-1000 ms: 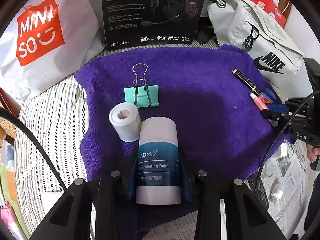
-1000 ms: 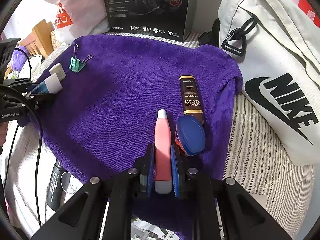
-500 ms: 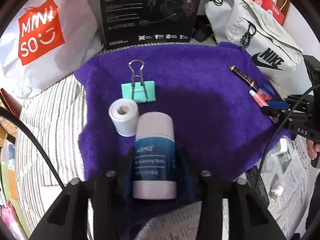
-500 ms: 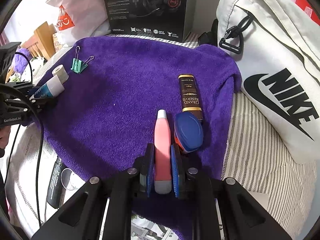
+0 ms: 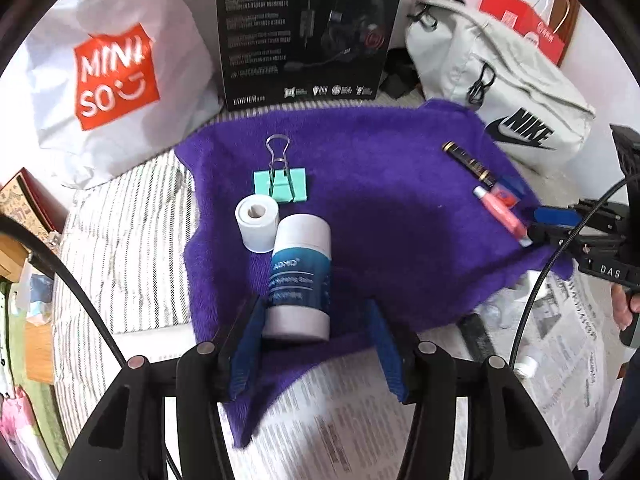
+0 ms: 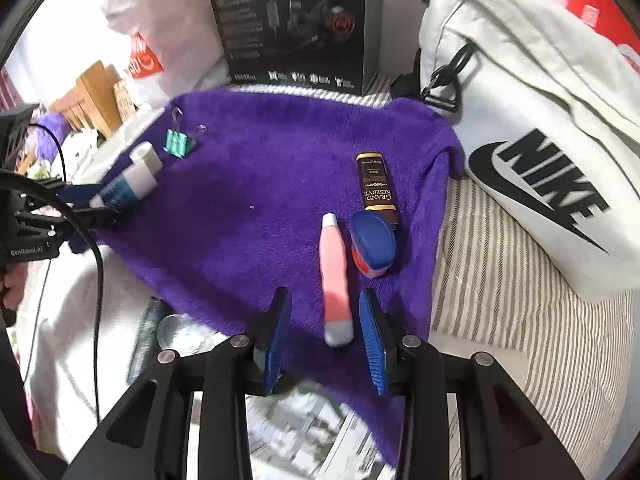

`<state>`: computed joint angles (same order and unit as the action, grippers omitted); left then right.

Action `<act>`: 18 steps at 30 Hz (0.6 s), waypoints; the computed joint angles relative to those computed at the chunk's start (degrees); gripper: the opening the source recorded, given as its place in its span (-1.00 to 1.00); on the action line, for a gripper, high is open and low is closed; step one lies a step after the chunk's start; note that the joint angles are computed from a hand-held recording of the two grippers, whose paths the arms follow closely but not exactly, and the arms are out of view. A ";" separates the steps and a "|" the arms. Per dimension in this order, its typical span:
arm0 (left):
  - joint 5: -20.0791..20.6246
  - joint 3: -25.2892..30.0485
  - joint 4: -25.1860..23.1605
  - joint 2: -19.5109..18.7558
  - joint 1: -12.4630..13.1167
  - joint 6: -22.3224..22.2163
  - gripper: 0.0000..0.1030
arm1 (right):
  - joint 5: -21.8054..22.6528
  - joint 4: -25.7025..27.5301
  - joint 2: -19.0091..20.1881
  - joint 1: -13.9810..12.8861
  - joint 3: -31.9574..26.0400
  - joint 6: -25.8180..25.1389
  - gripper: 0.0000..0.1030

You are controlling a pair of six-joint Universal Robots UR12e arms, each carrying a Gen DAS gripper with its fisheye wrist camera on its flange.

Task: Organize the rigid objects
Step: 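Lower both items onto the towel and open both grippers, then grasp the black rectangular case with the left gripper while the right grasps the white charger cube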

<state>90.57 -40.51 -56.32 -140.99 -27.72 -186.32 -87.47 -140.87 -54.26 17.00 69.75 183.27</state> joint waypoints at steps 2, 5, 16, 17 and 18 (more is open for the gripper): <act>-0.08 -2.56 2.28 1.53 -0.10 -0.63 -0.01 | 0.13 -2.06 -1.36 0.18 2.06 -0.10 -0.31; 0.10 -5.64 5.01 3.37 -0.38 -1.37 -0.01 | 0.45 -3.87 -3.16 0.61 4.84 -0.79 -0.31; -1.47 -14.56 10.16 7.67 -0.77 -4.46 0.00 | -1.17 -4.96 -2.65 2.22 6.97 0.48 -0.31; -1.60 -15.03 10.27 7.85 -0.80 -4.60 0.00 | -0.52 -5.54 -2.57 2.11 7.14 0.92 -0.31; -1.84 -15.52 10.33 8.03 -0.81 -4.67 0.00 | 0.34 -6.22 -2.48 1.99 7.32 1.23 -0.31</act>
